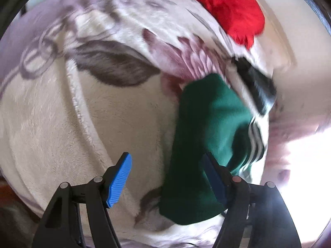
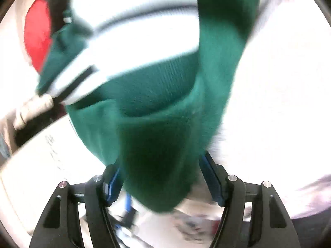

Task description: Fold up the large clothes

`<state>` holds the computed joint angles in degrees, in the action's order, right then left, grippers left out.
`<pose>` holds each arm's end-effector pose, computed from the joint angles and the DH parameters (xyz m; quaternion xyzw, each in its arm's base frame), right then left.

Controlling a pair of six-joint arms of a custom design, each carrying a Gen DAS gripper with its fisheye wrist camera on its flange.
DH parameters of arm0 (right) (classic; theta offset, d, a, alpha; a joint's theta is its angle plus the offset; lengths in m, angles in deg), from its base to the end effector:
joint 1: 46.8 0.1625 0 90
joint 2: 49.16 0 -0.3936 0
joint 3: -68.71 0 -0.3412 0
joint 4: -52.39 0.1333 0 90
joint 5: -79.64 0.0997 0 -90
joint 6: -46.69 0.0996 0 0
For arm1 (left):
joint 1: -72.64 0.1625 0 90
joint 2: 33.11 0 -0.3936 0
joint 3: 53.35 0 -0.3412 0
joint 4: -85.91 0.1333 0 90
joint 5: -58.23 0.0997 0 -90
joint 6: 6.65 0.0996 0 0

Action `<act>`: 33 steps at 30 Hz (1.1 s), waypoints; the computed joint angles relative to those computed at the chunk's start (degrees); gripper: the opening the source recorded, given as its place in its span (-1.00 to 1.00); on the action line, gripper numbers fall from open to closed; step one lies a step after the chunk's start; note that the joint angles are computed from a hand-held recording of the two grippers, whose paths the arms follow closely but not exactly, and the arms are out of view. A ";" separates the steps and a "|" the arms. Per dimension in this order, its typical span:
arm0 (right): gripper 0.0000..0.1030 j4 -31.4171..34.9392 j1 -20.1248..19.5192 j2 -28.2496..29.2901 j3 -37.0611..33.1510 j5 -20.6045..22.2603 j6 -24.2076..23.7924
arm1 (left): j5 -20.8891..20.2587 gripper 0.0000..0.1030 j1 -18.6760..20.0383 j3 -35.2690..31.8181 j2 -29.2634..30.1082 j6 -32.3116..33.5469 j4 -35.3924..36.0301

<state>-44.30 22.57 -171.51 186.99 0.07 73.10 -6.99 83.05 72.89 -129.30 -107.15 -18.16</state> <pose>0.0550 -0.2835 0.4416 0.3879 0.9125 -0.0887 0.0951 -0.2869 -0.2307 0.2686 -0.1462 0.9566 -0.2126 0.1356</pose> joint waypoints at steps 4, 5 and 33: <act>0.50 12.58 5.97 3.30 -12.80 -8.39 -6.73 | -0.55 0.34 -0.46 -2.12 5.44 6.81 -1.61; 0.50 13.72 7.78 4.89 -15.54 -9.95 -7.36 | -0.62 0.34 -0.13 -2.33 6.40 8.27 -2.58; 0.46 21.66 20.94 32.24 -42.33 -32.79 -15.63 | 0.61 0.41 15.02 -5.64 16.93 28.91 -17.78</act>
